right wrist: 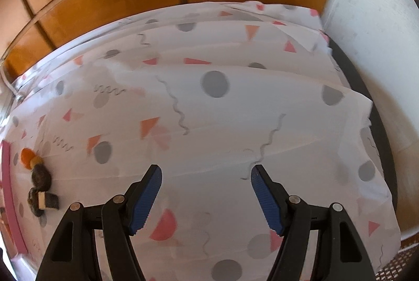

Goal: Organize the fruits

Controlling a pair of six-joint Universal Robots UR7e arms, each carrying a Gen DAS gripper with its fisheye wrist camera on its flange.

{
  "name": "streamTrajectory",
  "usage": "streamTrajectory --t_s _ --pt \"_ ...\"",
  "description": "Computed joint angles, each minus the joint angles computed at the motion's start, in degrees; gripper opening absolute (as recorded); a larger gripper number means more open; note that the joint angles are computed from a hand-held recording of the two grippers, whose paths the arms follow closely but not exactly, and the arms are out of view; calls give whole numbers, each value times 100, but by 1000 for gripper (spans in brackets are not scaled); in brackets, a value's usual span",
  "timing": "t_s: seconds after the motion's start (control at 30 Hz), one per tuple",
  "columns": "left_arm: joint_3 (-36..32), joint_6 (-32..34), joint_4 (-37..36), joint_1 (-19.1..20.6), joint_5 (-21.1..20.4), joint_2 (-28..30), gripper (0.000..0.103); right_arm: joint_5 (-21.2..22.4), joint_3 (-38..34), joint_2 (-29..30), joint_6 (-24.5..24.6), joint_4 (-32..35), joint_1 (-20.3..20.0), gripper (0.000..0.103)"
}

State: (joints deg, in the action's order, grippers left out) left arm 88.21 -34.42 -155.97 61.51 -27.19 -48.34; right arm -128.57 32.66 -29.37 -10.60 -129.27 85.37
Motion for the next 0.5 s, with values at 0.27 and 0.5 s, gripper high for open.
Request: streamTrajectory --t_s 0.27,0.5 --pt "-39 98 21 3 -141 35 83 347 127 63 -833 -84 134 72" --pt "-83 401 -120 -28 -227 92 83 839 370 35 -1421 -57 275 69"
